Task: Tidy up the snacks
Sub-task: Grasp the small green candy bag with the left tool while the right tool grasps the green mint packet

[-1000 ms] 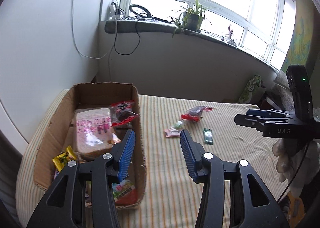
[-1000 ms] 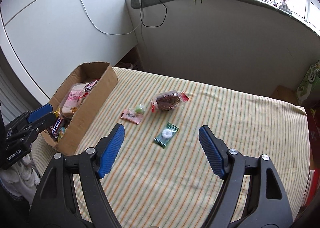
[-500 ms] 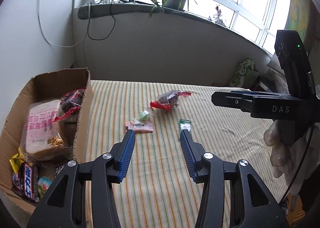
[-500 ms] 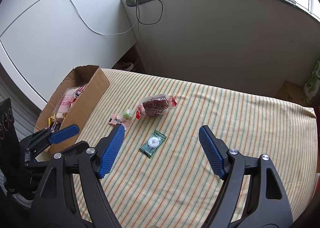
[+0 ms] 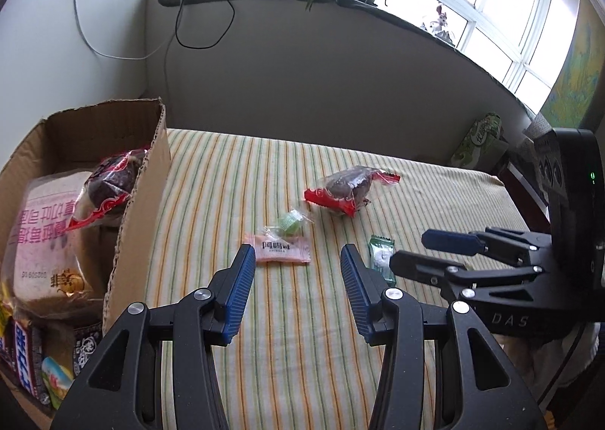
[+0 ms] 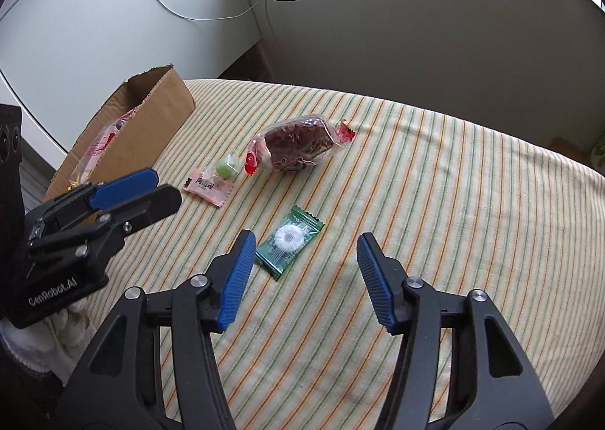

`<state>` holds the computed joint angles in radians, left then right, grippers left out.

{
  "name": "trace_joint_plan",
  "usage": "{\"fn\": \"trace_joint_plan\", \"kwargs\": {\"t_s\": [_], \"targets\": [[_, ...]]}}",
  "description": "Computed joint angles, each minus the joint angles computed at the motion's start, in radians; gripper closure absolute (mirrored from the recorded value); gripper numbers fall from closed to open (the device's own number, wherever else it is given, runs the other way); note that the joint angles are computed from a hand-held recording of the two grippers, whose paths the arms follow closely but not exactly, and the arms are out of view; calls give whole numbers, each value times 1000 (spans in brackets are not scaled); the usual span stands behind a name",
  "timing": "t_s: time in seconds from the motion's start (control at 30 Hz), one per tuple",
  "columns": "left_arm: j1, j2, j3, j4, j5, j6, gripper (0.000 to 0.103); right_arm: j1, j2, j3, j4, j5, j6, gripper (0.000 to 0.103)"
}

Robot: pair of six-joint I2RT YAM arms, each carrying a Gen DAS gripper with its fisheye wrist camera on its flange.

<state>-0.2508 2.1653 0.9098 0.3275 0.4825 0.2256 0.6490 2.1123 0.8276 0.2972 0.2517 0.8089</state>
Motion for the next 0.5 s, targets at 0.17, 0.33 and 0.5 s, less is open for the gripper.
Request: {"fn": "trace_joint_plan", "kwargs": {"t_s": [0.17,0.33,0.5], "targets": [[-34,53,102,-39,-19,-57,57,3,-14,-30,22,1,0,50],[-67,133,215,-89,-49,-97,58,11,-21,-40,26,4,4,55],[-89,162,217,-100,-83,-39,69,31,-12,-15,4,16,1,55]]}}
